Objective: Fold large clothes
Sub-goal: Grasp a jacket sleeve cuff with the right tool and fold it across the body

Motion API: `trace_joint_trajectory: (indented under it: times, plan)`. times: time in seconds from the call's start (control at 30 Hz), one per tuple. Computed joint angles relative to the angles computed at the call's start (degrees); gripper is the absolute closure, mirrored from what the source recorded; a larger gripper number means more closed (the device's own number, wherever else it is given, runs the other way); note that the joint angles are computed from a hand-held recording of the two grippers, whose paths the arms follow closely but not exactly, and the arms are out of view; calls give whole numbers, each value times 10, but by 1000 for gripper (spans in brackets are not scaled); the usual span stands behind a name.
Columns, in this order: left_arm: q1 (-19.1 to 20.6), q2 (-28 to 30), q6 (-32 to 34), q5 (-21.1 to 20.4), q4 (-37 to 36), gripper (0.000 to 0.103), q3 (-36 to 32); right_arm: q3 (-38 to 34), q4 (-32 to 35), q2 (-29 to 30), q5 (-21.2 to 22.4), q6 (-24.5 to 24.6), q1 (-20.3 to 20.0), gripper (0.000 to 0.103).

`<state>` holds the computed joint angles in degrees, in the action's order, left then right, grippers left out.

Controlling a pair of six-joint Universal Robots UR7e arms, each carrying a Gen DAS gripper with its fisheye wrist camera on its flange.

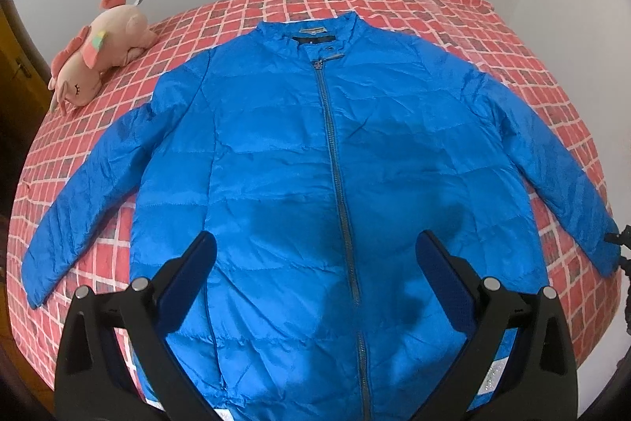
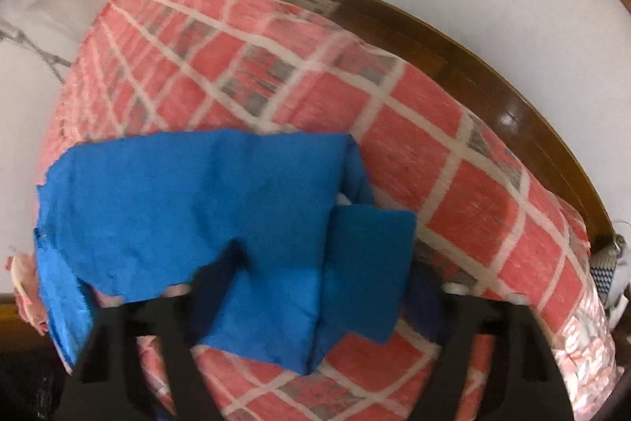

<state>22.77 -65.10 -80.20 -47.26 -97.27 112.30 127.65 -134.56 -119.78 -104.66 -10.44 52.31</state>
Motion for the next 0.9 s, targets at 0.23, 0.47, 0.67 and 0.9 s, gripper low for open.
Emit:
trace_joint_trajectory:
  times: [0.23,0.47,0.67,0.9]
  plan:
    - [11,-16,-6,3,-6,3,9,-31,24,-5,72,12,78,74]
    - [29,-31,-3,8,-7,3,11,-84,-2,133,-47,62,311,74]
    - [46,-48,-6,18,5,3,13,-112,-37,264,-111,58,411,74]
    - [66,-74,-7,38,9,3,21,-142,-71,425,-168,35,482,74]
